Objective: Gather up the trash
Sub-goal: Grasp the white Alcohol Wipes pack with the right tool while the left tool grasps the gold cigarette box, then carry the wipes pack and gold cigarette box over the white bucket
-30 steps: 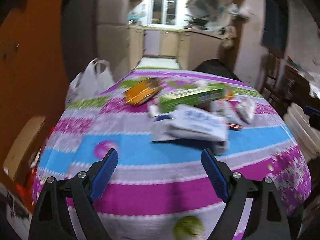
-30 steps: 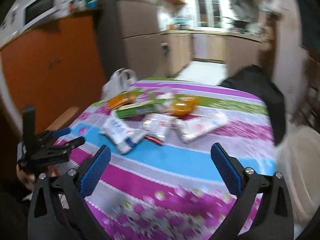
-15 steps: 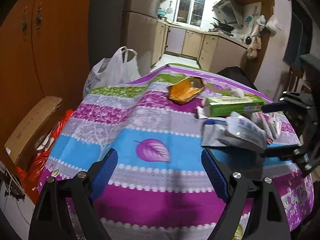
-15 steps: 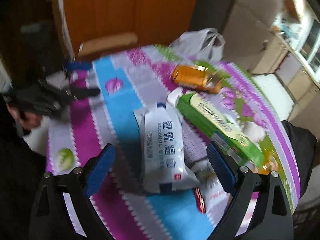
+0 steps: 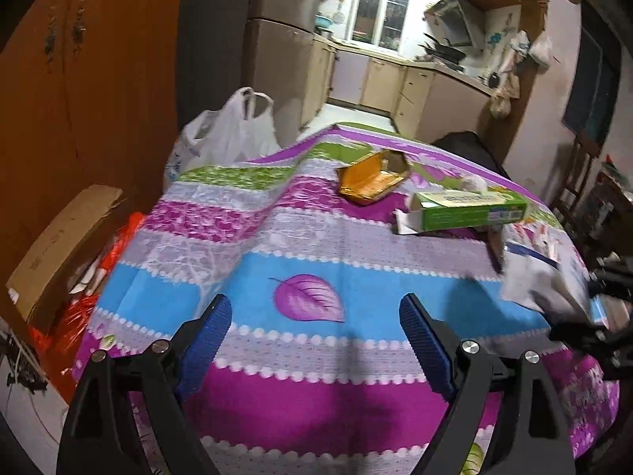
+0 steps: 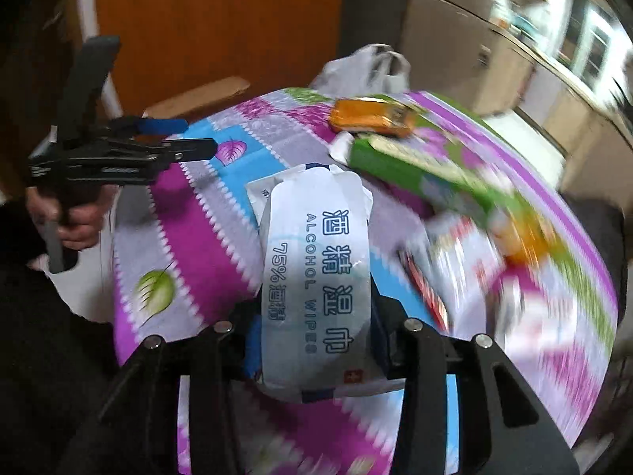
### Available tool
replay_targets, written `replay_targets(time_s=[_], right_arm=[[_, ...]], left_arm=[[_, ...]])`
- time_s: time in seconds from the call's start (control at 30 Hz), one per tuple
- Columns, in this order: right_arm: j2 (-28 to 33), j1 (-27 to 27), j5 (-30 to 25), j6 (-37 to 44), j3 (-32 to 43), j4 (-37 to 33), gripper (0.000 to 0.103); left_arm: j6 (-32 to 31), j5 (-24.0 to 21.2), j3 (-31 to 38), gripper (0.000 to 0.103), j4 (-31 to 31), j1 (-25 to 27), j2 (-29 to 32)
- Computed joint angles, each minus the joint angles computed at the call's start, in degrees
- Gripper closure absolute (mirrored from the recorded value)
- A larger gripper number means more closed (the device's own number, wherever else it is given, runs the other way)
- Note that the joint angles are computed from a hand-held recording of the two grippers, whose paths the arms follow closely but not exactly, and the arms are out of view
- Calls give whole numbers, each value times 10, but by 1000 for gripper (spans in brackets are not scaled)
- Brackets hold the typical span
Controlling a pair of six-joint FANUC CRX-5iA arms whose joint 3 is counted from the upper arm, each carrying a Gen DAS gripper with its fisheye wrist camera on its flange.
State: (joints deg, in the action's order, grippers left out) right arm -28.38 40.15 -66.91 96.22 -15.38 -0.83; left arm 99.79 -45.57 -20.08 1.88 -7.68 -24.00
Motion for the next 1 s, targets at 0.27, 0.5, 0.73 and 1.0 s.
replay_targets(time_s=[0.27,0.5,0.73,1.0], right_arm=[[-175,60,-1,-310,-107,71,62],[-281,206,-58,-557,-174,205,62],[-306,277,-107,-664,-192,287,62],[-291,270,-98,-736,-209,357,62]], left_arm=[[-329,32,67,17,194,43,134],[-429,-10,206,17,194,34,290],[-498,-51,243,25,246,38,353],[-495,-13,230,52,205,18,338]])
